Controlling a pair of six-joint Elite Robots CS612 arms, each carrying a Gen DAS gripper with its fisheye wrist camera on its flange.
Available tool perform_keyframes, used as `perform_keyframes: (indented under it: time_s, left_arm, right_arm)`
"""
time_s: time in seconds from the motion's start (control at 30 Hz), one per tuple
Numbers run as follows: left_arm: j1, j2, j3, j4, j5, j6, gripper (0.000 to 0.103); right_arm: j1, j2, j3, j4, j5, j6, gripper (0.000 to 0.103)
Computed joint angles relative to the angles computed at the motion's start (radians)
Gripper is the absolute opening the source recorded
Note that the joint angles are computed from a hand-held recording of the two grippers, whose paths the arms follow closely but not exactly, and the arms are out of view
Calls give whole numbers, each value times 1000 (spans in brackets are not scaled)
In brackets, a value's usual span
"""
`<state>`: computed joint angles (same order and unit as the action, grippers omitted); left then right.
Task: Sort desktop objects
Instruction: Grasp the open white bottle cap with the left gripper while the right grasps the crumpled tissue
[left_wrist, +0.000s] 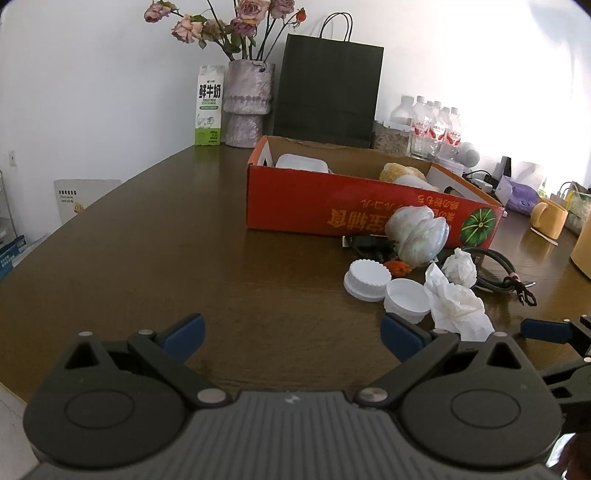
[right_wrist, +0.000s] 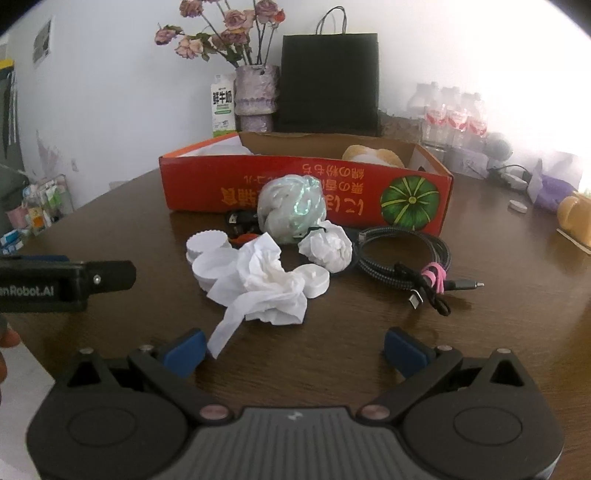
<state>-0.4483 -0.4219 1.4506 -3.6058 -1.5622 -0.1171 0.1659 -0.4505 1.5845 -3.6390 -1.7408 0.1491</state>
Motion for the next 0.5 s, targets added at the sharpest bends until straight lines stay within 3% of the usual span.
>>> perform_keyframes:
  time_s: [0.23, 0.4, 0.5]
  left_arm:
    - [3, 2, -5, 9, -7, 0, 103]
    - [4, 4, -12, 17, -14, 6, 103]
    - [3, 6, -17, 22, -15, 15, 103]
  right_arm:
    - [-6, -4, -16, 38, 17, 17, 102]
    - [-8, 2, -36, 38, 20, 18, 82]
    - [-8, 6, -47, 37, 23, 3, 65]
